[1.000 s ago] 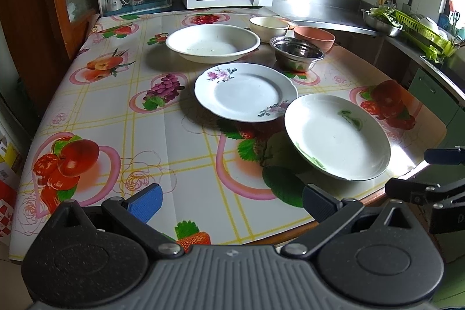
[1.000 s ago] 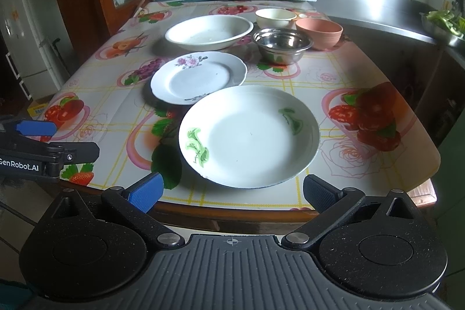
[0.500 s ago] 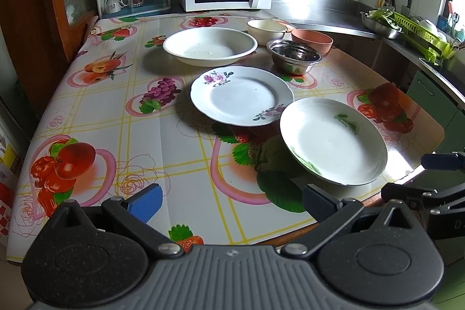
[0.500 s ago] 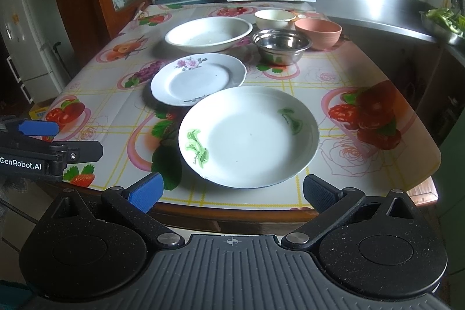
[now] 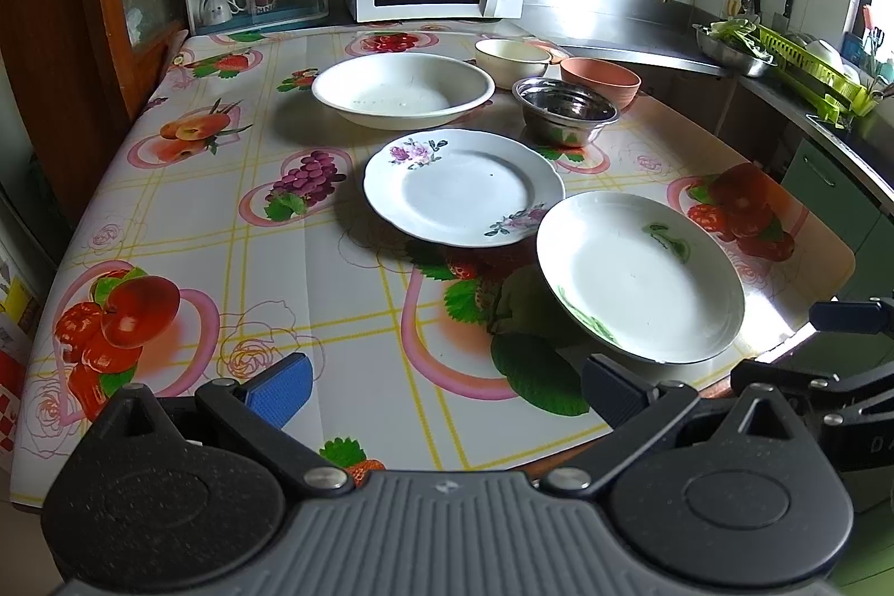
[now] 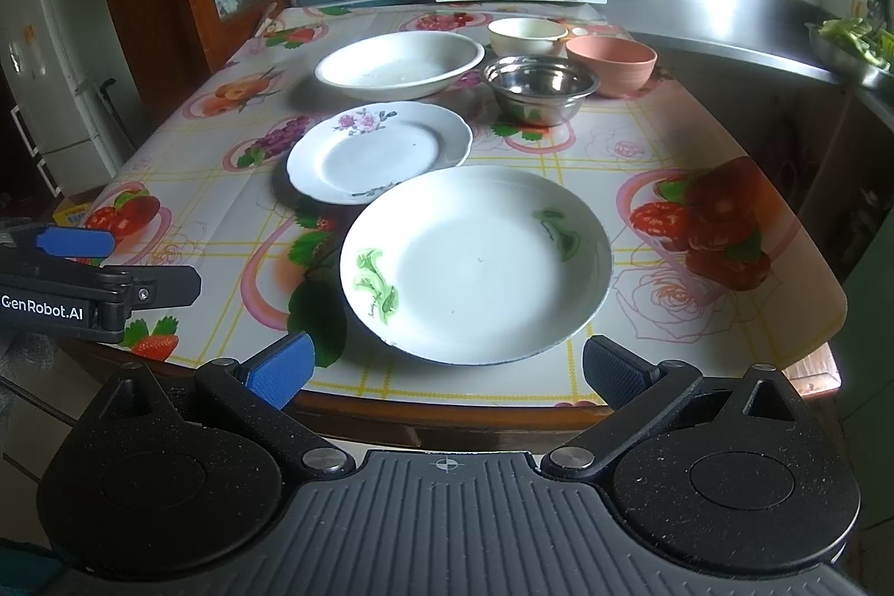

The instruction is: Organize plates and bowls

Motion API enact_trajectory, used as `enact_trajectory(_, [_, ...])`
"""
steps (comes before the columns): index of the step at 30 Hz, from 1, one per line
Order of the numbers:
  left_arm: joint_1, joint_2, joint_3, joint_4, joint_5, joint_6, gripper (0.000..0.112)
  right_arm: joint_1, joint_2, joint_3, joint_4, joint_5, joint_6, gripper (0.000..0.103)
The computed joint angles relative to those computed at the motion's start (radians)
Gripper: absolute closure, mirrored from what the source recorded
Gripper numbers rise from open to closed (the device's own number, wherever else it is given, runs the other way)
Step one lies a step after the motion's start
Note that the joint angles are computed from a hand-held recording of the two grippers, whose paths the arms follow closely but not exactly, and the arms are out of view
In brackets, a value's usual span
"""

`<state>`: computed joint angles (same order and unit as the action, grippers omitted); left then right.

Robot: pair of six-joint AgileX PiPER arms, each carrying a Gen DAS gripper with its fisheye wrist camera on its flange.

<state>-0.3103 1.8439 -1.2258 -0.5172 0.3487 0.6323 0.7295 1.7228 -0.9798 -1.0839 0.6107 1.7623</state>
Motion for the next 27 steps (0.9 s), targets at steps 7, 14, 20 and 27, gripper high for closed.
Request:
enact_trajectory(7, [-0.005,0.018,-0.02,0.028,0.011,-0.031,0.009,-0.022,0.008,-0.008,0.015,-0.023,-0.029,0.0])
enact_trajectory(14, [-0.007,0.045,-0.055,0.059,0.029,-0.062,0.009,-0.05,0.015,-0.015,0.026,-0.055,-0.05,0.0])
enact_trajectory(20, [-0.011,0.07,-0.091,0.084,0.047,-0.09,0.009,-0.071,0.02,-0.022,0.043,-0.072,-0.077,0.0])
enact_trajectory(27, [-0.017,0.104,-0.146,0.119,0.074,-0.129,0.009,-0.099,0.03,-0.035,0.06,-0.097,-0.113,0.0])
